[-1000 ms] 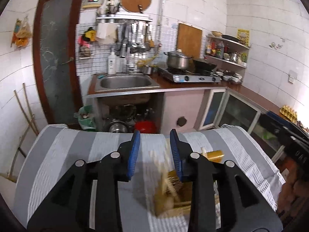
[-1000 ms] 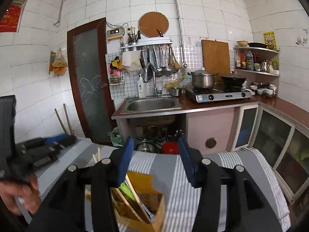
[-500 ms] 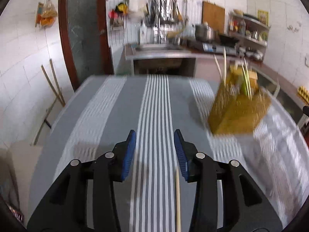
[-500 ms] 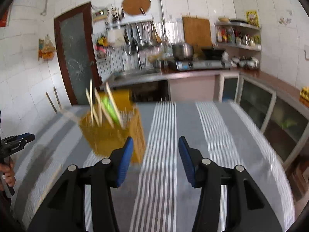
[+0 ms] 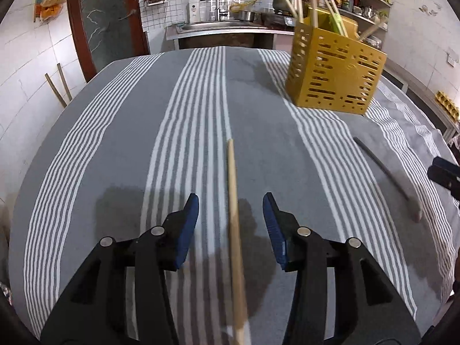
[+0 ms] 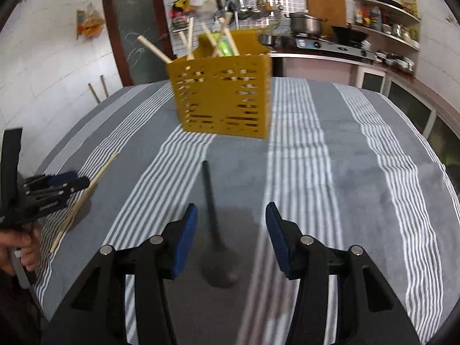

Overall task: Organize utensils
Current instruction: 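Reach the left tool to a wooden chopstick while the right tool reaches the dark grey spoon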

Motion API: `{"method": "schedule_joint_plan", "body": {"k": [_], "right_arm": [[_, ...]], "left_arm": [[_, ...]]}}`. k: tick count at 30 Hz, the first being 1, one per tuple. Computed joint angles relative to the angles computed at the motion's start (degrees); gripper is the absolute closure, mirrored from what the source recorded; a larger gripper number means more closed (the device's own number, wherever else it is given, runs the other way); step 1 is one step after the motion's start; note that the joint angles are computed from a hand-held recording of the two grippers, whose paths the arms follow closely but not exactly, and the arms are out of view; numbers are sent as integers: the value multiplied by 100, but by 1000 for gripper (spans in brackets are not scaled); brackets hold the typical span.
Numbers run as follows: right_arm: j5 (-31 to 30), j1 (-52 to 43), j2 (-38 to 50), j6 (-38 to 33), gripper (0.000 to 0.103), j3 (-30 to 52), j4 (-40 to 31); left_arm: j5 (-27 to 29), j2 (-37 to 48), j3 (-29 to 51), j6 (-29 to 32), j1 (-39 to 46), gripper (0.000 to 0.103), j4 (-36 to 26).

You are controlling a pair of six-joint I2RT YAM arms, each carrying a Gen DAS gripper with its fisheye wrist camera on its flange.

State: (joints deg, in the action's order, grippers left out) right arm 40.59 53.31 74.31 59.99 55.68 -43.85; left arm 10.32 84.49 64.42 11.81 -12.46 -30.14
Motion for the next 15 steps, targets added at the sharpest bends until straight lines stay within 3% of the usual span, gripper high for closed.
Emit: {"method": "schedule_joint_plan", "body": {"k": [15], "right_arm": [[-858, -822, 1467, -1028, 54, 970, 408]], "left_arm": [[-83, 1320, 1180, 189, -196, 61, -425]]}}
